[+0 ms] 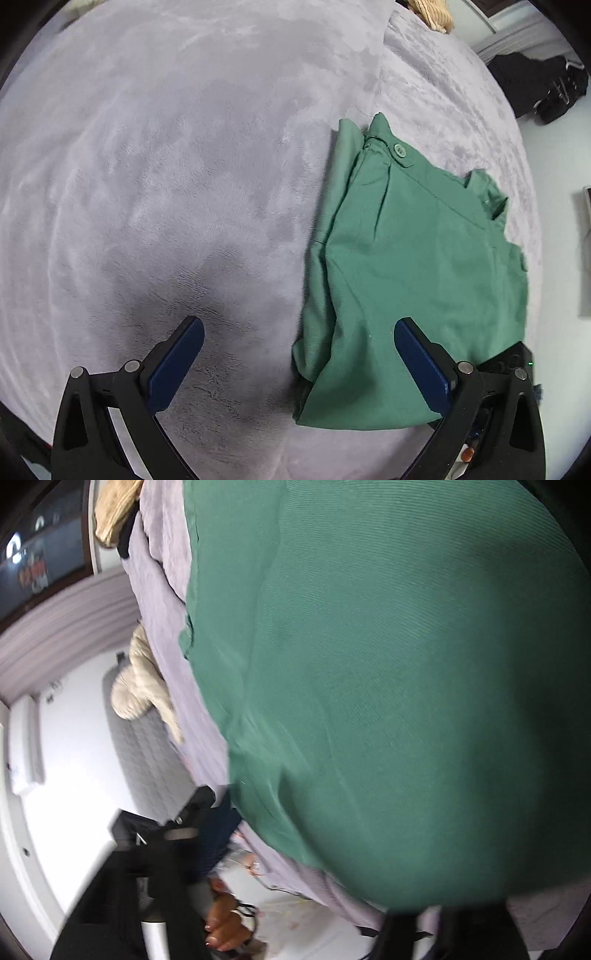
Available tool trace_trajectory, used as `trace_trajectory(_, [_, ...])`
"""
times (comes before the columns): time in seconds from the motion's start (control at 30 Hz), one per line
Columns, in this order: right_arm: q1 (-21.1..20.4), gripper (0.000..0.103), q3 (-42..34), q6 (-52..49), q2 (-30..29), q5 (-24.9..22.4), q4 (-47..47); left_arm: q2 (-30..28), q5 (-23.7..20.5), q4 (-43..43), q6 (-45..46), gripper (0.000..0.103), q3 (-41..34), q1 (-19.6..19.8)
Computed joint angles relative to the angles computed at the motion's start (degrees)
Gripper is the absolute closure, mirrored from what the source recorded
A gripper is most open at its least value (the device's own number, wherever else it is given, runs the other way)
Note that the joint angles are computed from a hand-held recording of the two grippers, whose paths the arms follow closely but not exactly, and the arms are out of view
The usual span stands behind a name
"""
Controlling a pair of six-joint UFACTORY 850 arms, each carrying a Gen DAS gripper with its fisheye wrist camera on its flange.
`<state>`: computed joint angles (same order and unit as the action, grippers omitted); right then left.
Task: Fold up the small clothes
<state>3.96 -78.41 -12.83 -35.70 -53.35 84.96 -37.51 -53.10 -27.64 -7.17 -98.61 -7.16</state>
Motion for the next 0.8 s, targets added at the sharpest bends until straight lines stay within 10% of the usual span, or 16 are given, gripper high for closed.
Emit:
trace_trajectory(0.33, [-1.5, 0.095, -2.6, -10.8, 0.9, -4.6, 5.5, -12.8, -10.7, -24.2, 14.1, 0.0, -13.6, 0.8])
trace_trajectory(0.5, [-1.3, 0.095, -4.5, -9.0, -0.1, -5.9, 0.3, -22.1, -17.3, -15.7, 8.8, 0.002, -30.5, -3.1])
trace_trajectory(0.57, [-1.6, 0.095, -5.7, -7.1, -0.5, -7.1, -4.0, -24.6, -20.0, -7.8, 7.1, 0.024, -35.9, -5.0])
trace_trajectory(0.67, [-2.1, 0.088, -8.6, -3.7, -0.9, -10.2, -13.8, -25.2, -21.2, -1.1, 6.2, 0.038, -38.1, -6.5])
trace_trajectory(0.8, [-3.4, 0.049, -12.7, -2.4, -0.6, -15.5, -26.0, -25.2, -20.6, 2.1, 4.9, 0.038, -38.9, -7.3])
